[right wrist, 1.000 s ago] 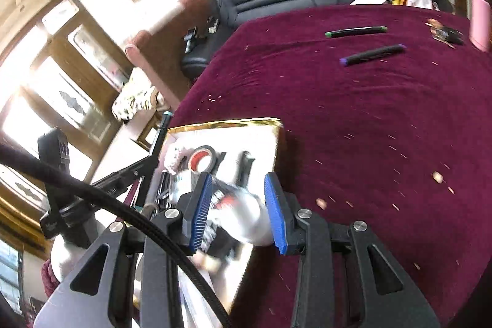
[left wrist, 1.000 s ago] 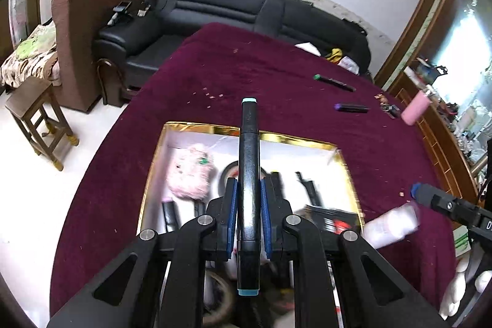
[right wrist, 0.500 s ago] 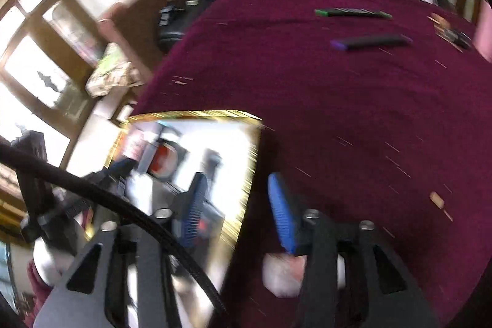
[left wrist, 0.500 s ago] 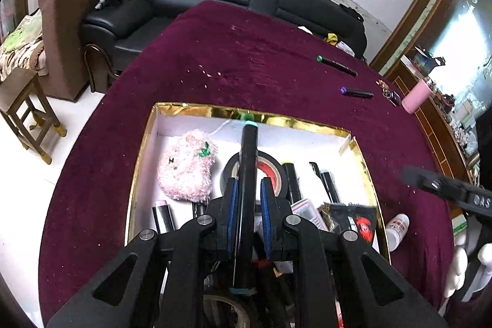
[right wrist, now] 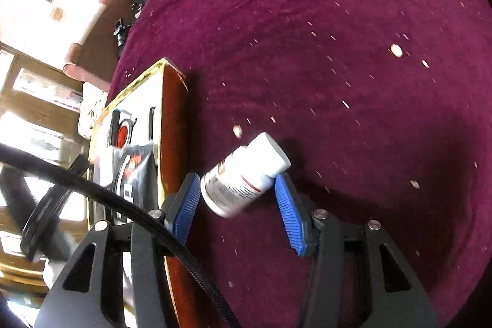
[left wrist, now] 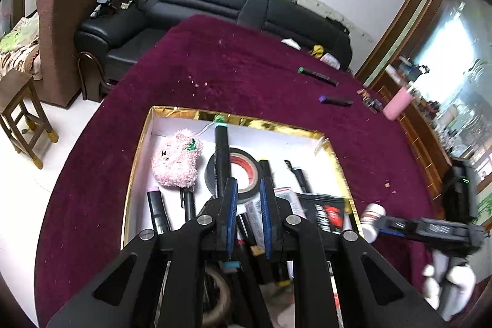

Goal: Organize objects
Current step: 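Carry the marker and pill bottle into the tray and open both tools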

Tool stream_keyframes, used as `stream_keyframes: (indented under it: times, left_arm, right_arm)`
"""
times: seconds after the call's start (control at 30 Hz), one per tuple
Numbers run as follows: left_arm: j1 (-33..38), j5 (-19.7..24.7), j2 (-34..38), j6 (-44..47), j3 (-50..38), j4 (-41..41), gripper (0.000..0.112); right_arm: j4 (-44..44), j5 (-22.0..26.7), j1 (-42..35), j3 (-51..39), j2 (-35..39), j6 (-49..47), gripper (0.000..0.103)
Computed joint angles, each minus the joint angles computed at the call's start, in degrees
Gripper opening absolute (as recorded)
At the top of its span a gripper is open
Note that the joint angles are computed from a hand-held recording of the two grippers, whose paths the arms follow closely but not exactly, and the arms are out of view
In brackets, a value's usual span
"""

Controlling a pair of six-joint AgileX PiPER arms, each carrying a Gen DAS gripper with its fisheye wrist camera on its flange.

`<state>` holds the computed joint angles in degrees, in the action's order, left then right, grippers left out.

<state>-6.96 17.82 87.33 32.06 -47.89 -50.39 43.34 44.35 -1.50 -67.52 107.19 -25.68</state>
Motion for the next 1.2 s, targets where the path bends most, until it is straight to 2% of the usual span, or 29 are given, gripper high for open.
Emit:
stream_keyframes:
  times: [0.1, 0.17, 0.23, 0.27, 0.3, 0.53, 0.7, 0.83, 0.93, 1.0, 1.03, 1.13, 1.2]
  left_arm:
    - [0.0, -0.3, -3.5, 3.1, 2.5, -2.9, 0.012]
    - [-0.2, -0.7, -4.9, 4.0, 3.5, -3.7, 0.012]
    - [-0.4, -0.7, -6.0, 5.7, 4.6, -5.3, 0.012]
    - [-0.2, -0.6, -6.3, 6.9, 5.0, -6.5, 0.012]
    - [0.2, -0.3, -6.5, 9.2, 5.7, -8.7, 0.012]
    - [3.7, 2.0, -6.4, 18.6, 7.9, -18.6, 0.012]
    - [5.4, 3.1, -6.8, 22.2, 9.4, -22.6, 0.013]
    - [5.8, 3.8, -7.0, 24.7, 10.0, -25.0, 0.013]
    - [5.3, 3.9, -7.1, 25.6, 10.3, -25.9, 0.013]
    - [4.9, 3.7, -7.1, 26.3, 10.7, -26.5, 0.017]
    - [4.7, 3.5, -7.2, 26.2, 10.8, -26.6, 0.024]
    - [5.1, 3.6, -7.4, 28.3, 11.6, -29.1, 0.037]
    - [4.6, 2.5, -7.5, 26.6, 11.7, -27.8, 0.047]
  right_arm:
    - [-5.9, -4.1, 4.4, -3.7, 2.2, 6.7, 0.050]
    - [-11.1, -4.7, 7.1, -6.6, 4.7, 10.9, 0.052]
    - [-17.4, -8.2, 10.4, -6.3, 4.3, 14.0, 0.050]
    - [-21.1, -9.4, 12.1, -5.5, 4.0, 15.5, 0.045]
    - [-22.5, -10.9, 13.0, -4.3, 3.3, 15.4, 0.034]
    - [-9.6, -9.8, 10.3, -1.4, -1.7, 1.0, 0.034]
    - [-5.9, -8.4, 11.9, -4.8, -3.9, -1.9, 0.034]
    - [-7.6, -5.8, 15.7, -13.0, 0.7, 1.7, 0.034]
    - [-11.1, -2.1, 18.0, -22.4, 8.0, 6.6, 0.034]
    - [-13.4, 0.5, 18.8, -27.2, 12.1, 9.4, 0.034]
    - [-15.1, 1.2, 19.5, -29.9, 14.5, 11.6, 0.034]
    - [-17.4, 2.7, 20.0, -33.6, 17.8, 14.2, 0.035]
    - [-15.8, 1.9, 19.5, -32.9, 18.0, 13.8, 0.037]
